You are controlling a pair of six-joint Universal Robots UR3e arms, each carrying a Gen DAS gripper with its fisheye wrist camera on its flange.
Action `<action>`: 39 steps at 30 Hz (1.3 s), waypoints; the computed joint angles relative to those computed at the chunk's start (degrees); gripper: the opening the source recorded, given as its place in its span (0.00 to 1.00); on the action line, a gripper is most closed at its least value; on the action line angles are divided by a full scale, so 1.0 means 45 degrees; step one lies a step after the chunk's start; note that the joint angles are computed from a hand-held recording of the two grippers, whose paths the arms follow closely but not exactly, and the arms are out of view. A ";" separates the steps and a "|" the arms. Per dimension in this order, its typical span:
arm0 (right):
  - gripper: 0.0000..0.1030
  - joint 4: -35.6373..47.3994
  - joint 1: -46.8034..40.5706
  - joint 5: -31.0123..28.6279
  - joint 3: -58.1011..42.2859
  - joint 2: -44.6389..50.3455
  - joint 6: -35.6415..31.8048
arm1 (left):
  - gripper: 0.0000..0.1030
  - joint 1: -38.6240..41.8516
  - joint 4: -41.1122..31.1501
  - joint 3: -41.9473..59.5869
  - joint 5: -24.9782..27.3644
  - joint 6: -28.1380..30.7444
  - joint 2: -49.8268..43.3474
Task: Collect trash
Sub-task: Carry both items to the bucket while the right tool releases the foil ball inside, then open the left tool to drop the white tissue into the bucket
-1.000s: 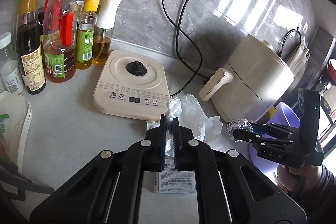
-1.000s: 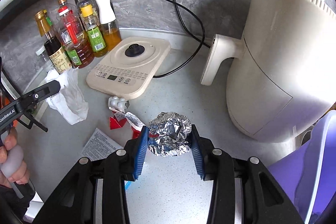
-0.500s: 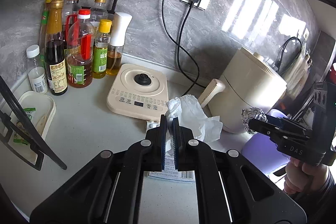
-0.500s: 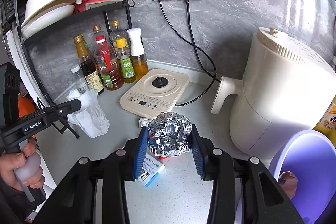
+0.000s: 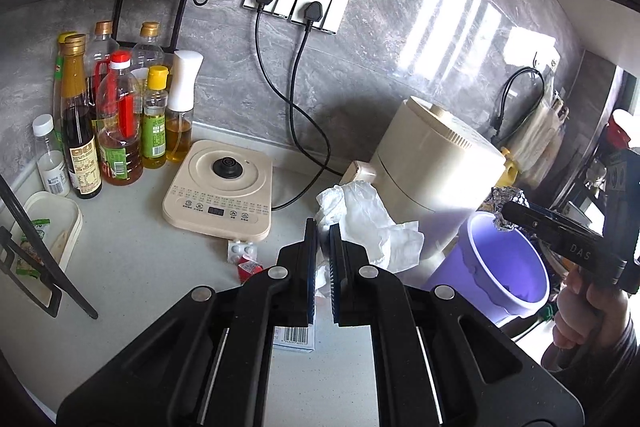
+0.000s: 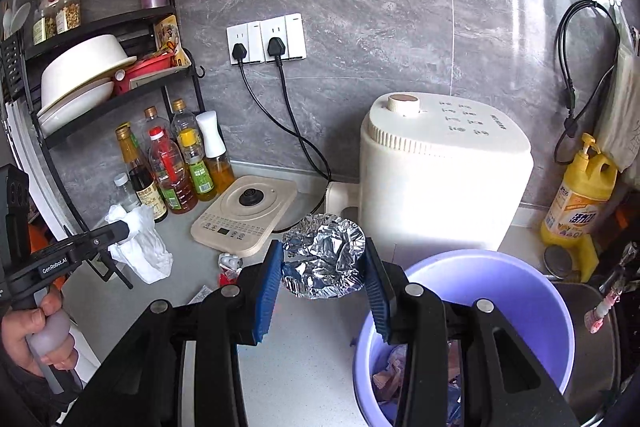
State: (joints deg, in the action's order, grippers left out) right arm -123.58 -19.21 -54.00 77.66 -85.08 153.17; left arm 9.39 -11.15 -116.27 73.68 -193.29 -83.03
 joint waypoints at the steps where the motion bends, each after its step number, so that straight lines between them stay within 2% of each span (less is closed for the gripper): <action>1: 0.38 -0.0006 -0.0278 0.0054 0.0057 -0.0097 -0.0019 | 0.06 -0.0185 0.0045 0.0144 0.0078 -0.0096 -0.0132; 8: 0.39 -0.0244 -0.2240 0.0424 0.0264 -0.0608 -0.0057 | 0.06 -0.1665 0.0197 0.1771 0.0444 -0.0358 -0.1544; 10: 0.51 -0.0154 -0.2726 0.0516 0.0192 -0.0627 -0.0154 | 0.06 -0.2090 0.0163 0.2442 0.0447 -0.0324 -0.2109; 11: 0.65 -0.0311 -0.3036 0.0641 0.0347 -0.0739 -0.0094 | 0.06 -0.2283 0.0111 0.2799 0.0433 -0.0309 -0.2386; 12: 0.68 -0.0436 -0.3339 0.0757 0.0464 -0.0836 -0.0003 | 0.06 -0.2492 0.0072 0.3152 0.0425 -0.0300 -0.2650; 22: 0.71 0.0173 -0.5788 0.1034 0.1477 -0.1901 -0.0190 | 0.06 -0.4103 -0.1098 0.7353 -0.0067 0.0156 -0.5506; 30: 0.72 0.1104 -0.7916 0.1460 0.2247 -0.2938 -0.0890 | 0.06 -0.5298 -0.2901 1.1823 -0.0485 0.0632 -0.8300; 32: 0.72 0.1204 -0.8353 0.1527 0.2386 -0.3103 -0.0961 | 0.06 -0.5676 -0.3478 1.3153 -0.0189 0.0771 -0.9082; 33: 0.72 0.1301 -0.8555 0.1573 0.2440 -0.3193 -0.0992 | 0.09 -0.5824 -0.3600 1.3693 -0.0037 0.0755 -0.9431; 35: 0.72 0.1397 -0.8912 0.1634 0.2625 -0.3347 -0.1070 | 0.49 -0.5964 -0.4005 1.4775 0.0040 0.0567 -1.0098; 36: 0.72 0.1452 -0.9052 0.1647 0.2706 -0.3399 -0.1094 | 0.79 -0.6029 -0.3830 1.4923 0.0246 0.0366 -1.0235; 37: 0.72 0.1536 -0.9179 0.1665 0.2799 -0.3456 -0.1140 | 0.81 -0.6022 -0.3289 1.4689 0.0277 0.0137 -1.0206; 39: 0.72 0.1743 -0.9326 0.1695 0.2932 -0.3538 -0.1309 | 0.82 -0.5980 -0.3308 1.4860 0.0110 0.0048 -1.0306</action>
State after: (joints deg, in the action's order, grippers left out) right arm -115.74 -61.18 -46.37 90.86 -101.00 147.28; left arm -17.52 -26.04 -49.40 74.18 -193.08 -129.40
